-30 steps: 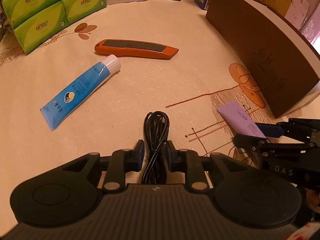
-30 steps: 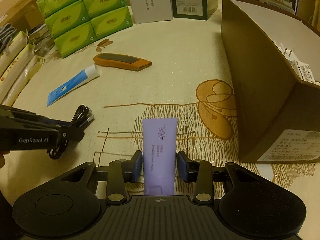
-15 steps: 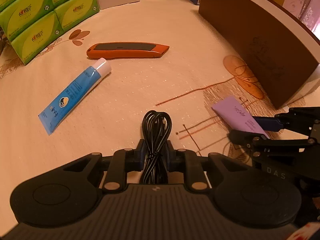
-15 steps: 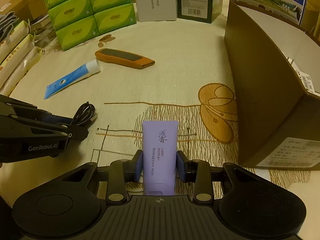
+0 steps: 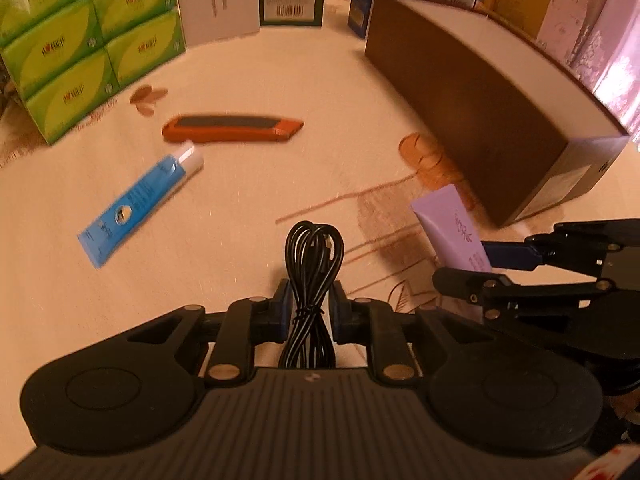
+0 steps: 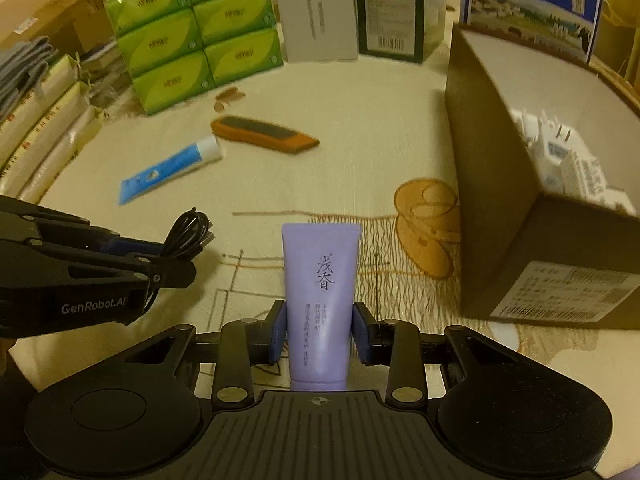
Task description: Organize rigid objects
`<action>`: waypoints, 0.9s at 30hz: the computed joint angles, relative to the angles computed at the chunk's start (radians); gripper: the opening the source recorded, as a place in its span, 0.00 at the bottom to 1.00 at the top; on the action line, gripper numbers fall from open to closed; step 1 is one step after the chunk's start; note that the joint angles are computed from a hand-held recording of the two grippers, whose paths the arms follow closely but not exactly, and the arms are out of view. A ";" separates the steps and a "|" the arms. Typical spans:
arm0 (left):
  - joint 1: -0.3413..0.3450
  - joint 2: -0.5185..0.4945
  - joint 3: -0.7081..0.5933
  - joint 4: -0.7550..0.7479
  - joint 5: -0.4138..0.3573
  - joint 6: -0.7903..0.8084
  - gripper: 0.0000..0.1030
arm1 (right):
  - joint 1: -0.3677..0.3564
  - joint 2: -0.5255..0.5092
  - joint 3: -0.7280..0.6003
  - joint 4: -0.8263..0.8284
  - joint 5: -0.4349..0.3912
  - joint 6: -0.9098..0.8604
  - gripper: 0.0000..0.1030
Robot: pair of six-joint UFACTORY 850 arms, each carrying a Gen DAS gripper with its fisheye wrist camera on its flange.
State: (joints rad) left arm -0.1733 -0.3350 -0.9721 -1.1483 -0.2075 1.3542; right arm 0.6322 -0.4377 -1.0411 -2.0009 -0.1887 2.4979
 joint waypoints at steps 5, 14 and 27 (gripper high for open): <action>-0.003 0.052 0.014 -0.147 -0.010 0.144 0.14 | 0.007 0.055 0.032 -0.083 -0.036 0.083 0.30; -0.028 0.112 0.006 -0.288 -0.036 0.276 0.14 | 0.000 0.149 0.083 -0.160 -0.100 0.170 0.30; -0.105 0.102 -0.075 -0.336 -0.062 0.311 0.14 | -0.070 0.256 0.156 -0.140 -0.175 0.189 0.30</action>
